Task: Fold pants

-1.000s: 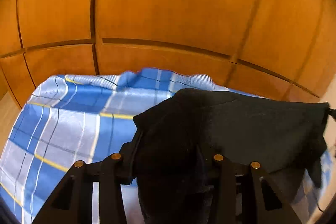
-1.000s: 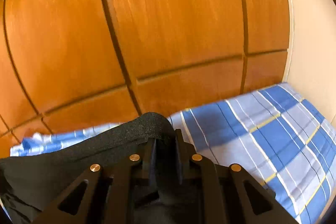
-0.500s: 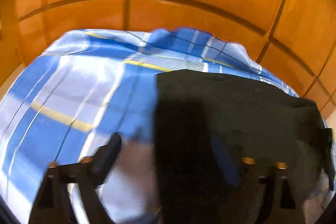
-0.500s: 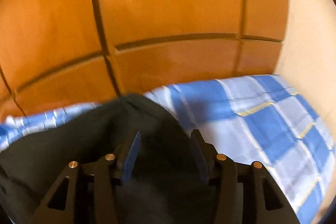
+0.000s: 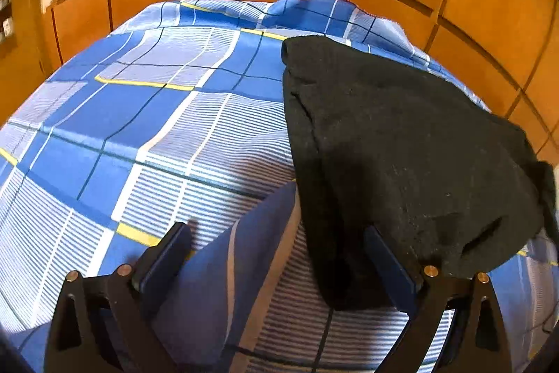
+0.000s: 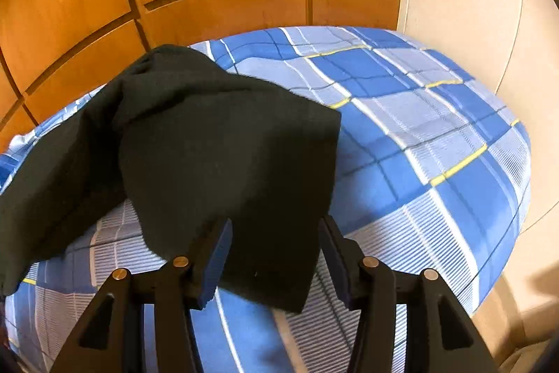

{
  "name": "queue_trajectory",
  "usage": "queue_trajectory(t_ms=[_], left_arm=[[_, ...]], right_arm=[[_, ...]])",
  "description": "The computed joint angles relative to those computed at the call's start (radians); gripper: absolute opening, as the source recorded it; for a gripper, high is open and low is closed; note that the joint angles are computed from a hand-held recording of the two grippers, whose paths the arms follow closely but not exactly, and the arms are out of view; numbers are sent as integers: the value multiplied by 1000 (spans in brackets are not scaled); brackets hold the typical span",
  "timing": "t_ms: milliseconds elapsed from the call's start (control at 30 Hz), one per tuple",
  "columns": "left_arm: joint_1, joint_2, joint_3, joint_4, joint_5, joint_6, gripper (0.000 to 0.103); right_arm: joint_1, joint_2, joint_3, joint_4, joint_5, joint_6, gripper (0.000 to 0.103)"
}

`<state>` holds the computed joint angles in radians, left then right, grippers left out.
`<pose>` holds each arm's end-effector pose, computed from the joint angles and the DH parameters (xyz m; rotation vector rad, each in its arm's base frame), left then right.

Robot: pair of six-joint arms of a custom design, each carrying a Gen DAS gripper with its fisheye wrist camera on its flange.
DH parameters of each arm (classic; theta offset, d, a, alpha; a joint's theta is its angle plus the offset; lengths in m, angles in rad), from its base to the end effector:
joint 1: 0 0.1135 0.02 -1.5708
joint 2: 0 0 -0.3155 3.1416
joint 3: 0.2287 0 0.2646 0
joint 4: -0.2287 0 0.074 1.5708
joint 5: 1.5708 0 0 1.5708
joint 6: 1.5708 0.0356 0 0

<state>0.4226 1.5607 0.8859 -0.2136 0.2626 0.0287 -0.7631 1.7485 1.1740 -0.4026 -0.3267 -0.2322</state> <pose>0.2992 0.1244 0.2307 -0.3621 2.3943 -0.1192 0.2861 -0.2578 0.2451 0.5279 2.4166 -0.0030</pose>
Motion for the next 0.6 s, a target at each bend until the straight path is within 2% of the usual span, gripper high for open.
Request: queue_trajectory(t_ms=[100,167,200,333,433,500,567,600], left_arm=[[-7,-57,-64,28,-12,6,99],[16,-104,-95,18,21,20,98],[34,-114,-96,20,42,18,98],[79,-174,-126,22,24,-44,97],[111,-228,-159,39,6,-54,97],[108,-231,-157,17,-2,-61,97],[97,-204,-140,-6,21,-74,97],[82,-186,-130,-2,31,-88,97]], right_arm=[[12,4,-9,12,93,50,56],[17,8,-11,38,136,84,56],[11,5,-19,52,139,102,58],[-7,20,-10,27,140,134,63],[-25,48,3,7,68,143,65],[-36,89,37,-49,-43,152,65],[-25,76,19,-20,-75,154,67],[-15,81,22,-14,-94,140,58]])
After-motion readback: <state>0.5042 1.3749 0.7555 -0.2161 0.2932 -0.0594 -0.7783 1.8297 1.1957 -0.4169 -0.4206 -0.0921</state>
